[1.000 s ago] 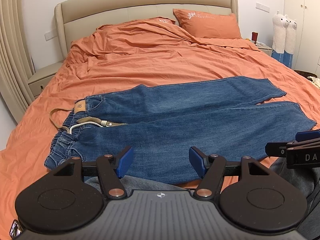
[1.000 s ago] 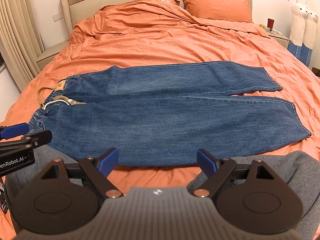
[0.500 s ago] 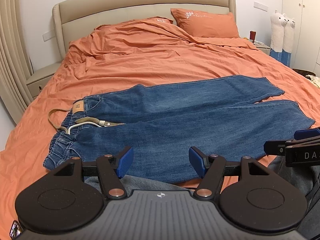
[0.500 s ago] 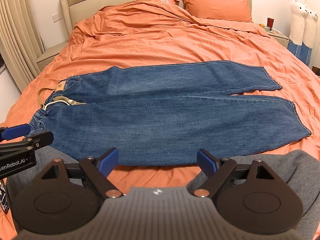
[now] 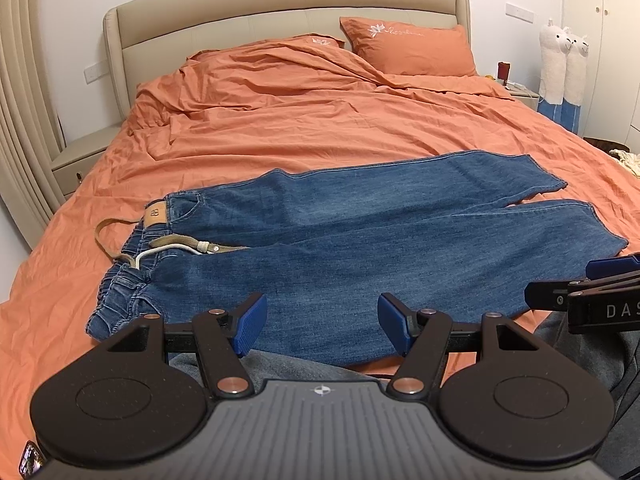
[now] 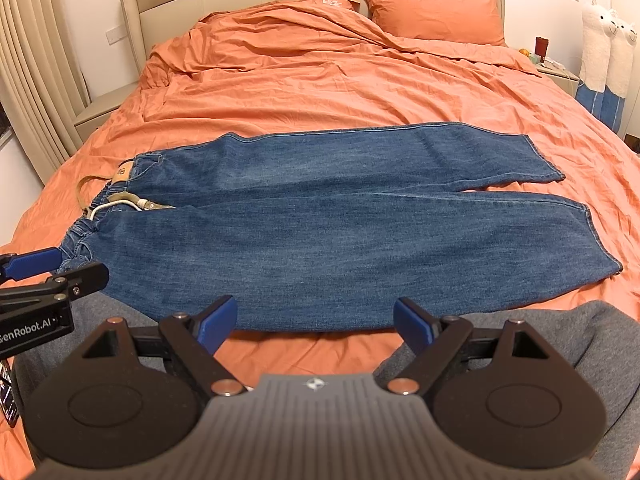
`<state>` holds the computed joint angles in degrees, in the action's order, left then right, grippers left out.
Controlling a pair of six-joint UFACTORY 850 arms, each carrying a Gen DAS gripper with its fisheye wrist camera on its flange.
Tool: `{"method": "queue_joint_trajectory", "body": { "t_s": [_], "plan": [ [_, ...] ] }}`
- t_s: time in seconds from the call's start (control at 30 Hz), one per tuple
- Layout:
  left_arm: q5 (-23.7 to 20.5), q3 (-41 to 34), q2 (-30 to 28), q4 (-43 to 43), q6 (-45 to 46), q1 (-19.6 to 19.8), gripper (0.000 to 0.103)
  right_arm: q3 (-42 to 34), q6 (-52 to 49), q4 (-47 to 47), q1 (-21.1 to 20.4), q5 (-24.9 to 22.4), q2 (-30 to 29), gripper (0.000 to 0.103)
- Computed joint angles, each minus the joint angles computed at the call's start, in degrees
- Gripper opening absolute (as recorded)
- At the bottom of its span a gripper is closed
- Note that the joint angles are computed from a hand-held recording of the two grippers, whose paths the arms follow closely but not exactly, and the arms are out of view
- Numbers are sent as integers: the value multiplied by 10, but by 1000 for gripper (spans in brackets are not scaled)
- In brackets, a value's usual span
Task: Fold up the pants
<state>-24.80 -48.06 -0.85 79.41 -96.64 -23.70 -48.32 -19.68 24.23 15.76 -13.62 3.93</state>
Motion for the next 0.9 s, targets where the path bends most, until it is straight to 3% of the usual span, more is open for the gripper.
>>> {"method": "queue_joint_trajectory", "body": {
  "t_s": [0.9],
  "plan": [
    [9,9,8,9,-10,7,75,3,3,-4,4,-1,2,82]
  ]
}}
